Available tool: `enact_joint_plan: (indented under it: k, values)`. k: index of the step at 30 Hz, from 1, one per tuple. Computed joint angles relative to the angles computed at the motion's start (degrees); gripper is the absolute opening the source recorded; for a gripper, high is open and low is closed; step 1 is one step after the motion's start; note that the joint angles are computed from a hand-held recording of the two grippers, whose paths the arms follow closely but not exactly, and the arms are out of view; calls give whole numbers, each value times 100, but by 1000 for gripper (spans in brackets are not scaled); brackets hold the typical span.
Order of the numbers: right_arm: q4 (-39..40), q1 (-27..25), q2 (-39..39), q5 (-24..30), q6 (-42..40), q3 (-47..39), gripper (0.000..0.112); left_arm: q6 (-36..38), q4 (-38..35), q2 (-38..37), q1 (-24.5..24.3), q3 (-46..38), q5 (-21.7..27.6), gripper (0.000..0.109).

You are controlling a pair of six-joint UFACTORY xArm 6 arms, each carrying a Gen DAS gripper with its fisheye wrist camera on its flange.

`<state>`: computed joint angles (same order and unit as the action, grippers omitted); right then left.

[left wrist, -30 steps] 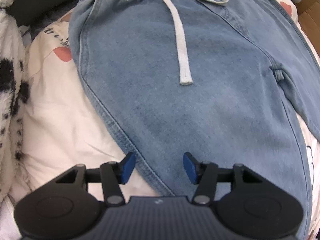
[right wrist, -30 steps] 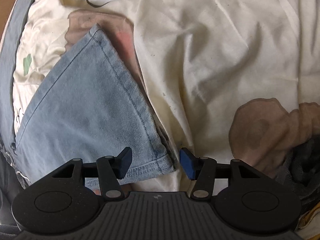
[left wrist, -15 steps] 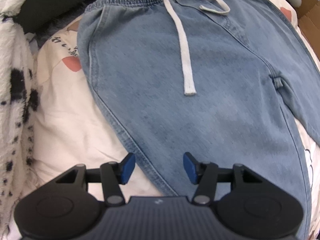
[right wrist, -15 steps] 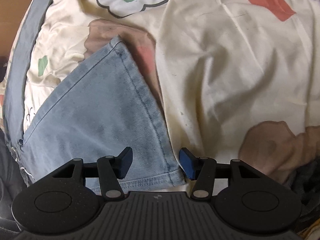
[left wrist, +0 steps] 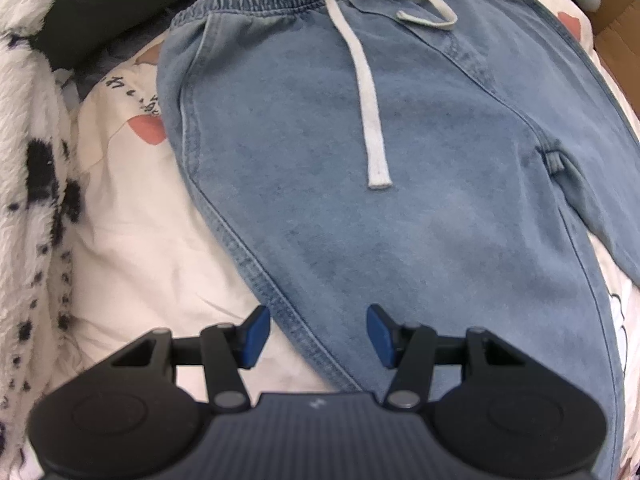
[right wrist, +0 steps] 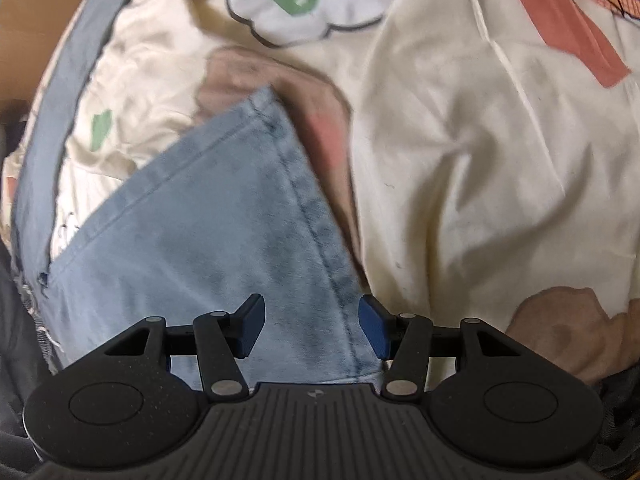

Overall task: Fold clothes
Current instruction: 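Grasp the denim leg hem with the right gripper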

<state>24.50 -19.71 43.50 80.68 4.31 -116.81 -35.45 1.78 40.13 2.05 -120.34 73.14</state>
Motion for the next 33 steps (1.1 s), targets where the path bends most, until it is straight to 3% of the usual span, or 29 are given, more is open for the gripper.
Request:
enact_joint_plan:
  k: [6,14,20,26,33]
  values:
    - [-141,-85,-57,92,217,209,59,13,-3,-88,13,141,-13,56]
    - [300,-263,544,1394,693,-492,64,11,-27,-192,24,417,-123,56]
    - [648,-394,232,912,830,17,64,51,-39,-178,15,404,-143,56]
    - [1009,-505,289,1127,727,-259,64,59,-33,-170,30,396,-138,56]
    - [1580,-830,80,1155,989,163,64,71,-43,-220,34,478,-153,56]
